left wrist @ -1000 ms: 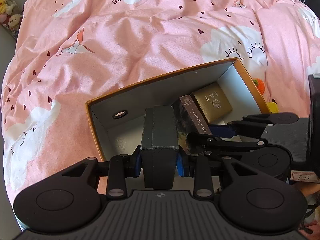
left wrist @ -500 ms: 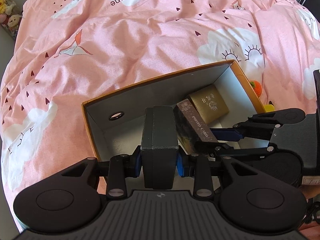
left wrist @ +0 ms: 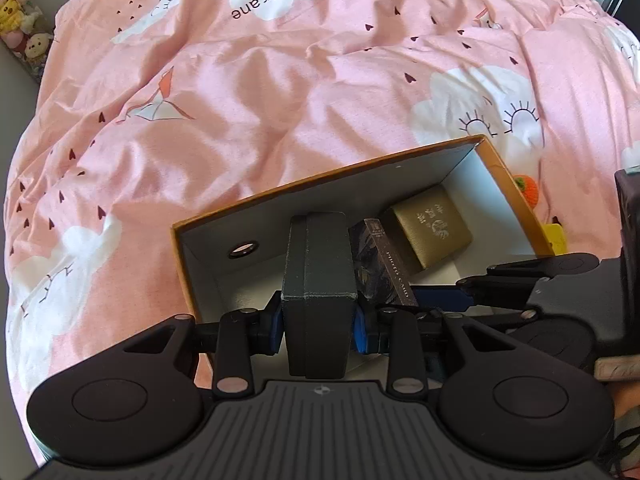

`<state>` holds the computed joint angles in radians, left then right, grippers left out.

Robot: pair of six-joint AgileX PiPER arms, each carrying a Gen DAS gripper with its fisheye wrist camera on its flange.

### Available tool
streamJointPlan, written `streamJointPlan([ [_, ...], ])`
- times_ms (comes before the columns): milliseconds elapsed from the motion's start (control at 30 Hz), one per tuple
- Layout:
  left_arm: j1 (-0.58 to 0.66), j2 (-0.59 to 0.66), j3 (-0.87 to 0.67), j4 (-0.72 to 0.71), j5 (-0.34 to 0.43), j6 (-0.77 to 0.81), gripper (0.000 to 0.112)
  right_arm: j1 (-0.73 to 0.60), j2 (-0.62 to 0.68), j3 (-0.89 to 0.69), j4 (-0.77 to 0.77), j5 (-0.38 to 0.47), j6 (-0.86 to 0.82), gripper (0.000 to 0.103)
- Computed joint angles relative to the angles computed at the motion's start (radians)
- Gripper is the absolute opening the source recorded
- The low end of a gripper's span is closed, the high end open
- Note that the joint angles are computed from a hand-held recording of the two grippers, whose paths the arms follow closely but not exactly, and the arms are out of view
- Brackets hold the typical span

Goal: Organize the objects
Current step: 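Lower the photo card and dark gray box into the box with both tools, then open the right tool on the photo card while the left tool releases the dark gray box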

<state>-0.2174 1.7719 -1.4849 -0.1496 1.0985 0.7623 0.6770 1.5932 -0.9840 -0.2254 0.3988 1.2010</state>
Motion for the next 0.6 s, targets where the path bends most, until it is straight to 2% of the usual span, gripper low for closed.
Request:
streamJointPlan([
  [100, -0.006, -0.002, 0.005, 0.005, -0.005, -0.006, 0.037, 0.041, 0.026, -0.048, -0.075, 0.100, 0.018, 0.042],
  [233, -0.020, -0.002, 0.010, 0.039, -0.011, -0.019, 0.037, 0.061, 0.044, -0.068, -0.119, 0.140, 0.003, 0.047],
  [300, -0.041, -0.001, 0.009, 0.083, -0.013, -0.043, 0.037, 0.067, 0.060, -0.078, -0.155, 0.153, -0.008, 0.047],
  [367, -0.067, 0.002, 0.009, 0.134, -0.012, -0.068, 0.037, 0.084, 0.072, -0.106, -0.181, 0.200, -0.032, 0.047],
  [467, -0.085, 0.014, -0.003, 0.166, 0.006, -0.085, 0.037, 0.090, 0.069, -0.116, -0.168, 0.231, -0.123, 0.046],
  [600, -0.089, 0.019, -0.009, 0.175, 0.016, -0.090, 0.037, 0.061, 0.060, -0.098, -0.077, 0.209, -0.286, 0.040],
])
